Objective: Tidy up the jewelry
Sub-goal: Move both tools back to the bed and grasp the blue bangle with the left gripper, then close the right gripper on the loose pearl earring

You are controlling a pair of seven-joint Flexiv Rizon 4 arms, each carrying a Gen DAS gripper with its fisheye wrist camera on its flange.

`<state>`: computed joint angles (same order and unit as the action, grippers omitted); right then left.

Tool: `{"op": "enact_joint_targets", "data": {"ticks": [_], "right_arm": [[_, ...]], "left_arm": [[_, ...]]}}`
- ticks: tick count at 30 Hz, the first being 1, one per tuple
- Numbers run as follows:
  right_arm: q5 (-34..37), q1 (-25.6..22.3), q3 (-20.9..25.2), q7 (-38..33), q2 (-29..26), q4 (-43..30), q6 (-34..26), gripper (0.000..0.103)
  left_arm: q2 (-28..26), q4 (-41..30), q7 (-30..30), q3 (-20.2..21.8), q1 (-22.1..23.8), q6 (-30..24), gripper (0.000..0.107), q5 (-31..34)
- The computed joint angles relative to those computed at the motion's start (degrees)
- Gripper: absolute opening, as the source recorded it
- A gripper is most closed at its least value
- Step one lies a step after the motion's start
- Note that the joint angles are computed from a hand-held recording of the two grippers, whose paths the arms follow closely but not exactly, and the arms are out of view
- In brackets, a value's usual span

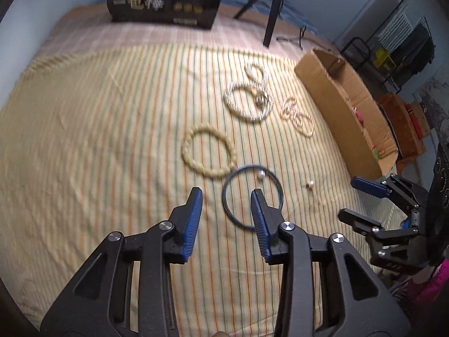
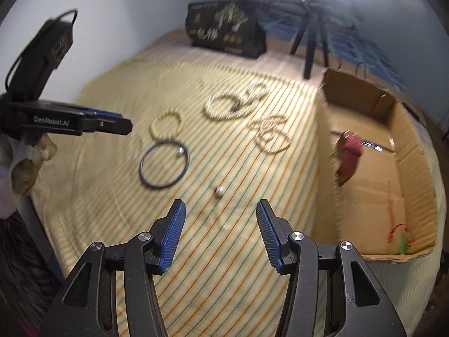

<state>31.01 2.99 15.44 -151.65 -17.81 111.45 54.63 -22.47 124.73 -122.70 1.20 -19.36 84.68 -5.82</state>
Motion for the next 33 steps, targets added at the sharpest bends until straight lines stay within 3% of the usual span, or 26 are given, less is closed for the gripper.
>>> {"op": "enact_joint_targets", "data": {"ticks": [4,10,12,17,26,31,33], "right_arm": [[-1.9,1.3,-0.1,0.9,-1.6,0.5,2.2,0.039],[-2.8,0.9,1.0,2.2,-3.9,-1.1,2.3,0.037],[-3.3,0.9,1.3,2.5,-4.5,-1.4,2.2,0.032],[-4.2,0.6,1.9,2.7,-5.3,-1.8,2.2,0.032],[-6.8,1.5,2.7,3.4,-6.8,-1.4,4.6,0.029],[-8.9,1.9,3.0,4.2,-7.2,-0.4,6.5,0.028],[-9.4,1.9,3.1,5.0,-7.3,-0.4,6.7,0.022]], "left_arm": [[-1.8,0.3,1.6,-4.1,3.2,0.9,0.030,-3.3],[-3.3,-0.5,2.0,-3.2,2.3,-0.1,0.028,-4.4],[-3.8,-0.2,2.8,-4.7,3.7,0.5,0.028,-5.4],[-4.7,-0.1,4.0,-6.1,5.0,1.1,0.025,-7.1],[-6.2,-3.0,2.8,-1.5,1.2,-1.5,0.006,-4.5],[-6.1,-3.2,1.8,0.2,-0.1,-1.8,0.003,-2.9],[-6.1,-3.6,0.9,1.3,-1.0,-2.2,0.002,-2.0]]}}
